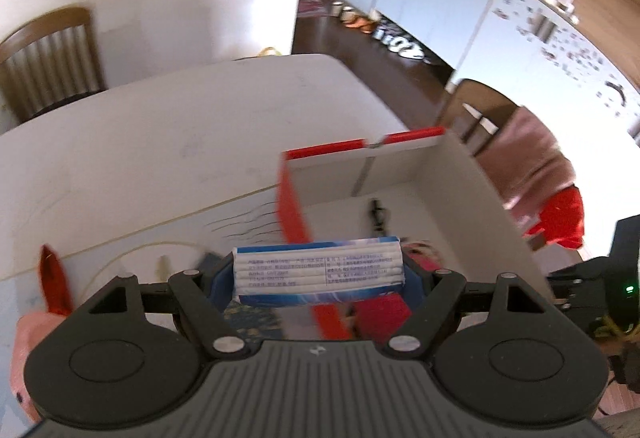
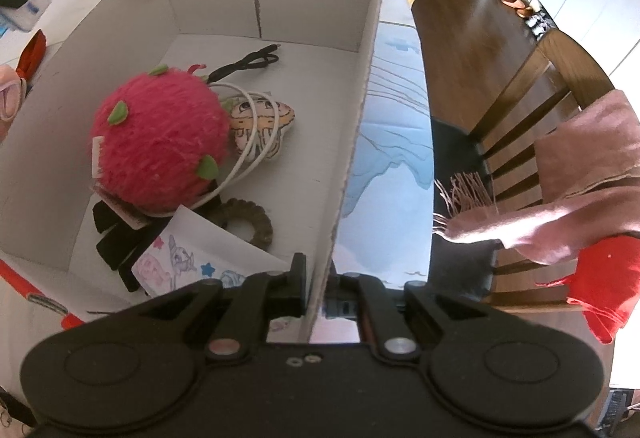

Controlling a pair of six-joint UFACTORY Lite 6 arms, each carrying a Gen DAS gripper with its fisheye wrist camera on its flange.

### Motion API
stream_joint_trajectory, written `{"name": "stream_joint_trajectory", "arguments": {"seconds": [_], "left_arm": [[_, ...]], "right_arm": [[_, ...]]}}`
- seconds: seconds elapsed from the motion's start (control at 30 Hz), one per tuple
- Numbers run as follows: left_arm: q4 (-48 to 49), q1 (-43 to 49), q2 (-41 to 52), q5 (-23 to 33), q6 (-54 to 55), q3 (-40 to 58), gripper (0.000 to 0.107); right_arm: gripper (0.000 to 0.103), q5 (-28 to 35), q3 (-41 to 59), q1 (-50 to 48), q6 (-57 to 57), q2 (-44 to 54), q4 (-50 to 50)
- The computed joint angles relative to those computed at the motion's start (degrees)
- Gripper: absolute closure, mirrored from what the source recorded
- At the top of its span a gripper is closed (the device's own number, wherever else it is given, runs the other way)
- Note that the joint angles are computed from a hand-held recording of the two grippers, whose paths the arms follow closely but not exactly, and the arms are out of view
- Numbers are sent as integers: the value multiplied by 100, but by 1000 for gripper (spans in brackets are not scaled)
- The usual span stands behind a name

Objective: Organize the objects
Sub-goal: 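Lift the blue-and-white box with the left gripper and carry it over the box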

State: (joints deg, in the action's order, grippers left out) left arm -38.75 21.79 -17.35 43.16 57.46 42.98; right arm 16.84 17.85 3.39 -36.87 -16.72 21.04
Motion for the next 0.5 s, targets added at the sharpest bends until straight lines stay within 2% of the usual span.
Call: {"name": "stream_joint_trajectory", "arguments": {"seconds": [0.2,0.5], "left_arm": [[297,-1392,169,-598,-956,102,28],[780,-2947,1528,-1760,-2061,596,28]], "right_arm": [[96,-8,-15,8,-190,-17,163],[95,30,-1,-134,-658,41,531]]}}
